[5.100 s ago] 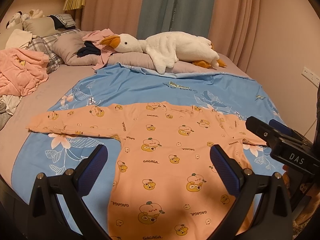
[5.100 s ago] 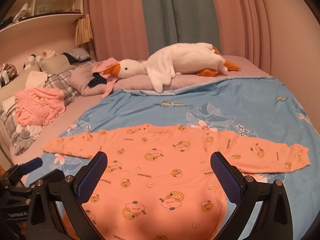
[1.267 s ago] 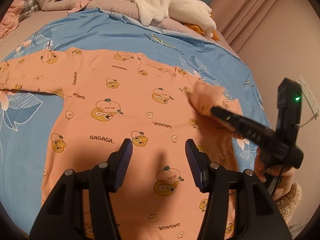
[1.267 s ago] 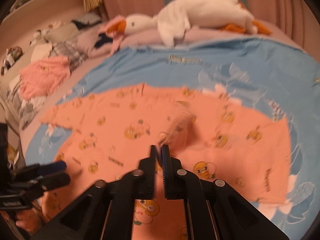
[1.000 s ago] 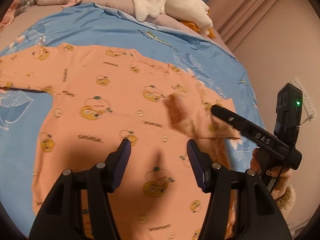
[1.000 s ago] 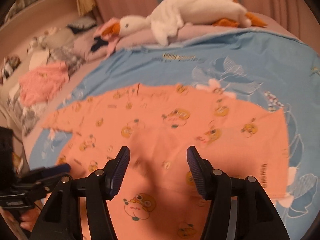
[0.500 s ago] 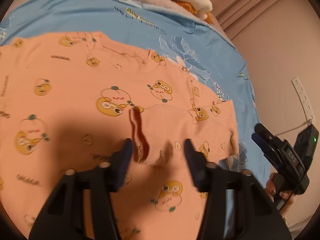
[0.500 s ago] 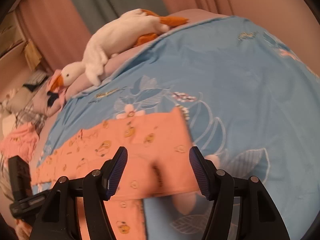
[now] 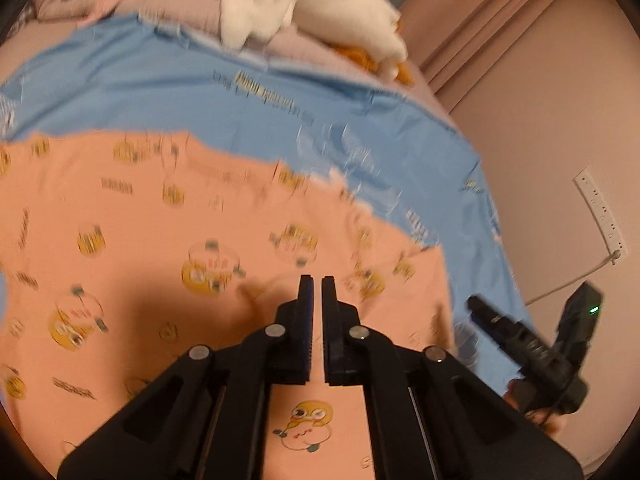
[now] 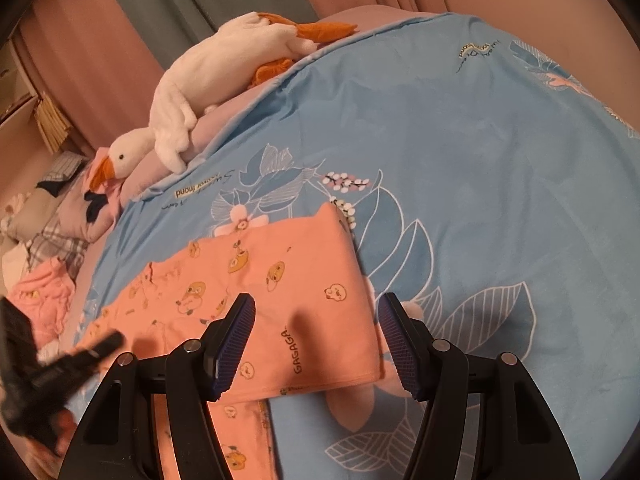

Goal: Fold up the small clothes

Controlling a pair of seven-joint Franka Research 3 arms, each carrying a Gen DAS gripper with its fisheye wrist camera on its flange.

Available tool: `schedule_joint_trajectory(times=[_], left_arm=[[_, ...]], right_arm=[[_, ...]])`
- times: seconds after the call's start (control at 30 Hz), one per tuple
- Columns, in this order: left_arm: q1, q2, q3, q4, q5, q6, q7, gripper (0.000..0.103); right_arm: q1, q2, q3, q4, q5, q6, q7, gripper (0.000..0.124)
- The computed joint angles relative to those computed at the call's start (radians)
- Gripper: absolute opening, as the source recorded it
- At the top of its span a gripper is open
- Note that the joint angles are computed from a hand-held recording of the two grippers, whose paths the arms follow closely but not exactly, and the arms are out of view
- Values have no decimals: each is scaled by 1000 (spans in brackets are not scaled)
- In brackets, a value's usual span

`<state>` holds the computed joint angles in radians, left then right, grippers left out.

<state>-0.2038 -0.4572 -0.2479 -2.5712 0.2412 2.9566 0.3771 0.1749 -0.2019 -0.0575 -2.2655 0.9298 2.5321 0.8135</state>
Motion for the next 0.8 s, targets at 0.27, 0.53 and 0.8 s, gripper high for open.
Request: schedule_joint_trajectory(times=[0.27, 0.53, 0.8], left_arm=[[-57, 4, 44, 11, -61, -106, 70, 9], [-160, 89, 116, -9, -213, -50, 186, 65], [-211, 169, 120, 0, -384, 55, 315, 7]], right_arm=[[-6, 1, -2, -1, -5, 3, 12, 64], [-9, 0, -3, -3, -10, -2, 14, 64], [-10, 3, -1, -1, -24, -9, 28, 64]])
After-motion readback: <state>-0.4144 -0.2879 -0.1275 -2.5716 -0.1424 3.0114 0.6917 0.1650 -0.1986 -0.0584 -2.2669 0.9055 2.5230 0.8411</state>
